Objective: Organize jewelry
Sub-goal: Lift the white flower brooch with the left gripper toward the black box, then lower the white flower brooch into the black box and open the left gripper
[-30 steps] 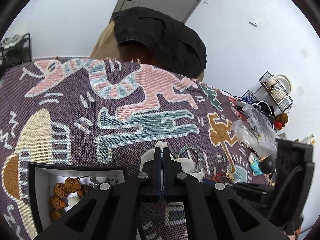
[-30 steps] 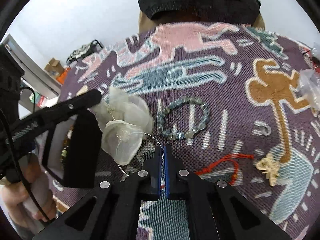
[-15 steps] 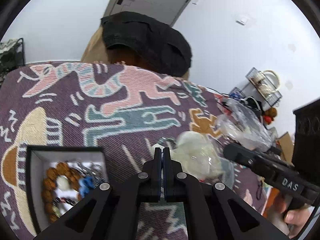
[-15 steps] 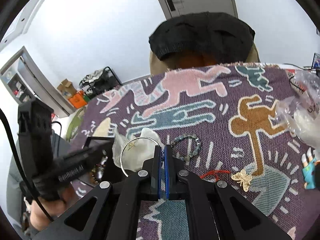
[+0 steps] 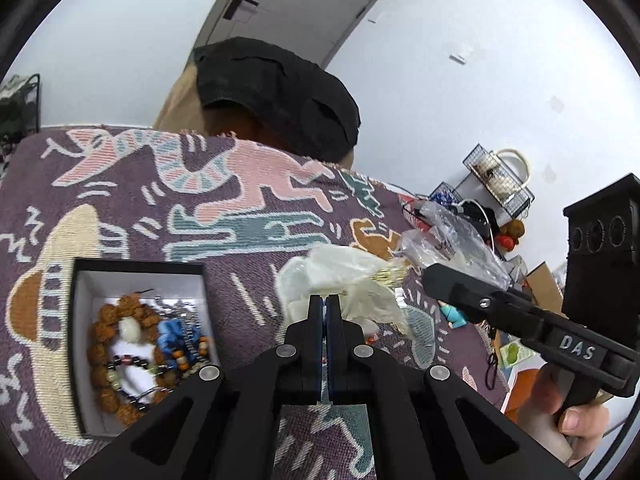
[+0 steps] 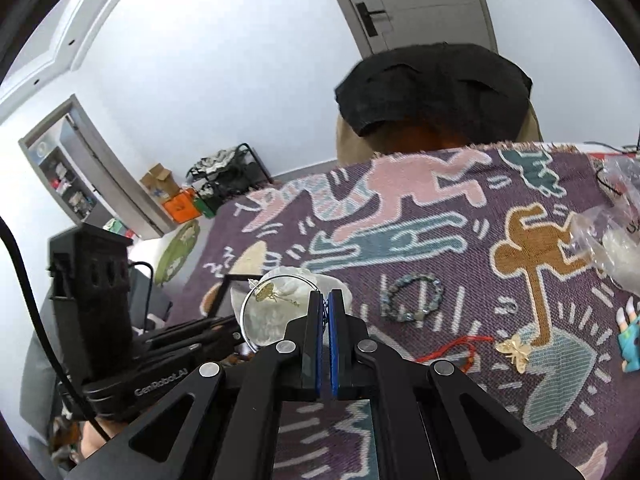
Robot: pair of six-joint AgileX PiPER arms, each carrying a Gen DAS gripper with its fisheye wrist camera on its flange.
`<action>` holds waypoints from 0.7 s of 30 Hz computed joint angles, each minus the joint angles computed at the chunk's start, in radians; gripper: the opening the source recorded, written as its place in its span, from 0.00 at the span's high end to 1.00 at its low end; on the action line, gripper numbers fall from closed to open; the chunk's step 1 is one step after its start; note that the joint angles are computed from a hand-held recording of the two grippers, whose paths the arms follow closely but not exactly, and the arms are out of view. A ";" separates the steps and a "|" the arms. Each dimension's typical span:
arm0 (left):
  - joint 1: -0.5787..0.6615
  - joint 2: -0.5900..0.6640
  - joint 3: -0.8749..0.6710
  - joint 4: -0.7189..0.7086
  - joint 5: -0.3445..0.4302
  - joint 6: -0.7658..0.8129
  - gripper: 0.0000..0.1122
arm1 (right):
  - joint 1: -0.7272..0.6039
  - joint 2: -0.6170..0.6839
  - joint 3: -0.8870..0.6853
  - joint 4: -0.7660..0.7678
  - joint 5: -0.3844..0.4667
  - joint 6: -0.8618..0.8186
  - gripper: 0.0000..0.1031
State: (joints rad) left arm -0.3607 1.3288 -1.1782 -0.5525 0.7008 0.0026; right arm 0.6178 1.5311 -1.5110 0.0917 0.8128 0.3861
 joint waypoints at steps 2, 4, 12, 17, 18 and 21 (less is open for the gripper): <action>0.035 -0.036 0.019 -0.011 0.012 0.013 1.00 | 0.029 0.001 -0.022 -0.023 0.004 0.019 0.97; 0.078 -0.067 0.032 -0.031 0.028 0.035 1.00 | 0.055 0.006 -0.044 -0.044 0.010 0.034 0.97; 0.311 -0.179 0.041 -0.145 0.146 0.163 1.00 | 0.149 0.062 -0.166 -0.105 0.045 0.083 0.97; 0.460 -0.218 0.044 -0.235 0.213 0.269 1.00 | 0.206 0.117 -0.244 -0.138 0.071 0.103 0.97; 0.489 -0.222 0.048 -0.260 0.228 0.294 1.00 | 0.212 0.130 -0.256 -0.142 0.078 0.105 0.97; 0.558 -0.220 0.065 -0.346 0.280 0.369 1.00 | 0.226 0.182 -0.289 -0.139 0.089 0.108 0.97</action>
